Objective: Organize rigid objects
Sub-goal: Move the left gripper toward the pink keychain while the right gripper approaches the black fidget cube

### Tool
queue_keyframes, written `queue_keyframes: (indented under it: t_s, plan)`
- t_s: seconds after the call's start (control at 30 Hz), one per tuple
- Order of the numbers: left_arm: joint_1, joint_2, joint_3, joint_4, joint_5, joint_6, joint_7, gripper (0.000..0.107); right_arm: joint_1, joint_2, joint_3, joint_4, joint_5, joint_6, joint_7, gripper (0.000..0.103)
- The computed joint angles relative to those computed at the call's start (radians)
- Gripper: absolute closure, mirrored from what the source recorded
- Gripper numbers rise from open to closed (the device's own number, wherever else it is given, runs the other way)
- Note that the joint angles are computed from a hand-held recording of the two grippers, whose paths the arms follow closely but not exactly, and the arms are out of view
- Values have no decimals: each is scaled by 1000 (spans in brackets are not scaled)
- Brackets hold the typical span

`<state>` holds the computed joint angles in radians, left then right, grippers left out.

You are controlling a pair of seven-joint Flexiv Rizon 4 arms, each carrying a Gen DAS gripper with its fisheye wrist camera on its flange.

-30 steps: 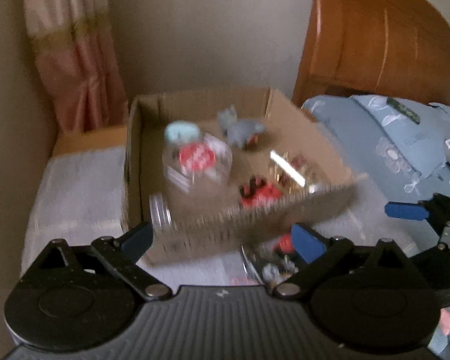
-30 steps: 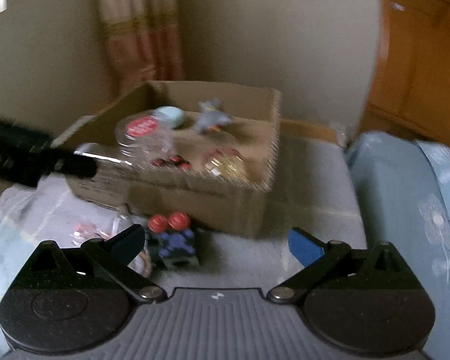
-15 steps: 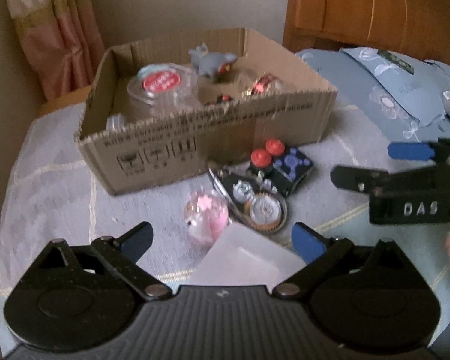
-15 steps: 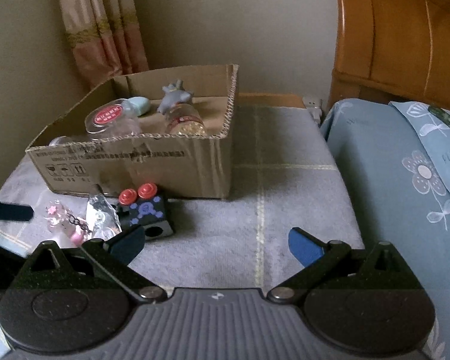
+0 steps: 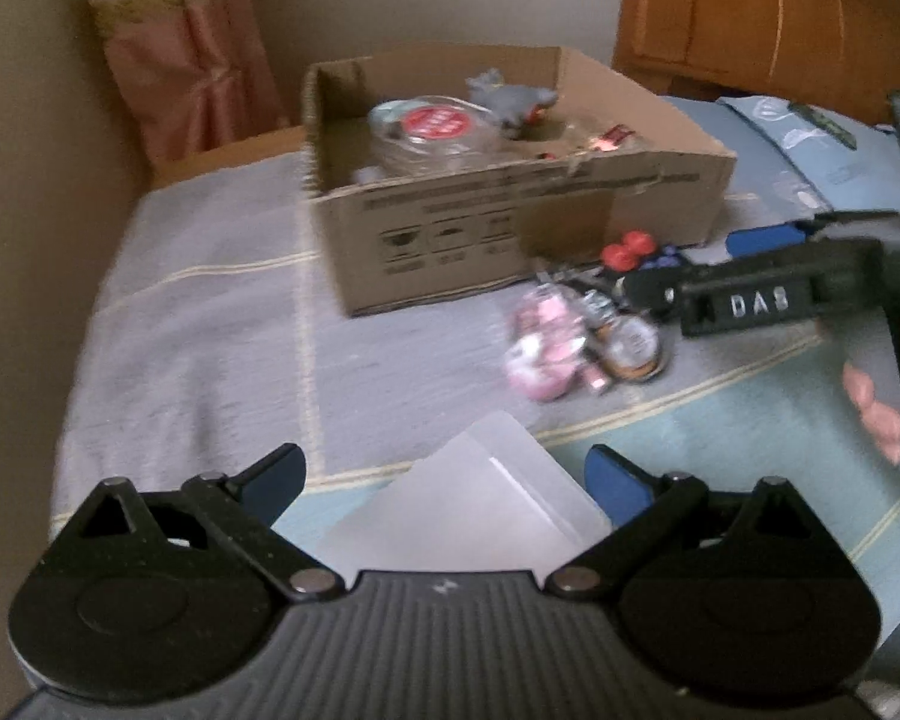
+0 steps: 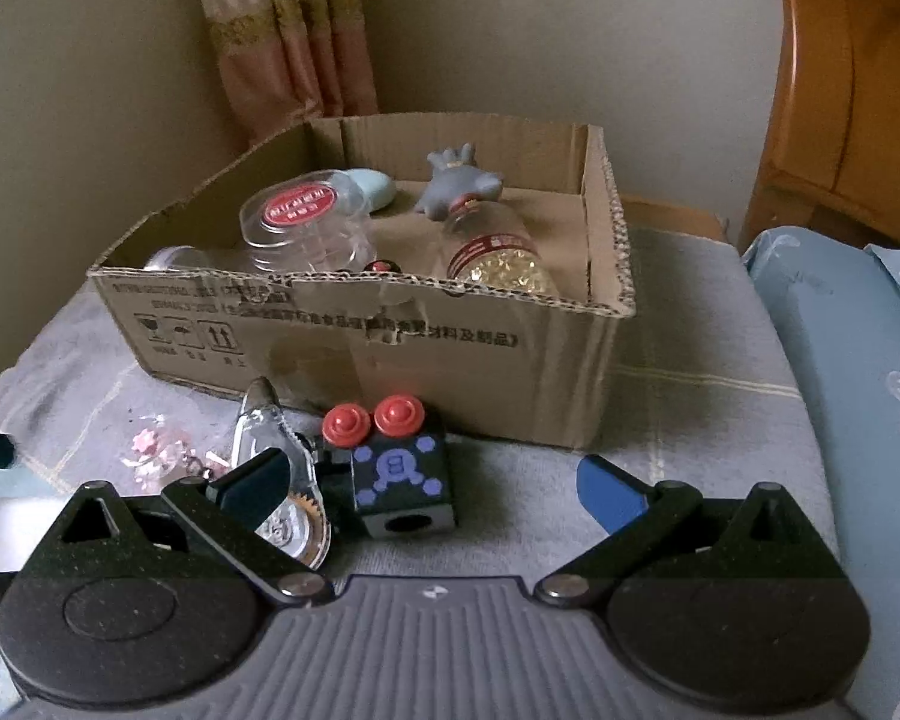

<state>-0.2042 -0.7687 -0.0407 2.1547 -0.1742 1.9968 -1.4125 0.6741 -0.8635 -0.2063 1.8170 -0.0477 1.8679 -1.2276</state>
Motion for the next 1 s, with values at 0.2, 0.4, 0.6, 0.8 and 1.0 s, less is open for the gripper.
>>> queue_keyframes:
  t_s: [0.2,0.4,0.6,0.8,1.0]
  plan:
    - [-15,10,30,36,-1,39,17,8,17,-15,-27,-12,22,-16,30,0]
    - [-8,4,21,42,-3,65,20,8,50,-12,-85,21,57,-1,44,0]
    - [0,2,12,42,-5,67,16,8,138,-31,-192,37,72,-30,26,0]
    - [31,1,-10,45,13,65,2,8,146,-55,-190,22,57,-25,8,0]
    - [58,9,-29,51,44,70,-7,8,146,-50,-196,19,68,-23,20,0]
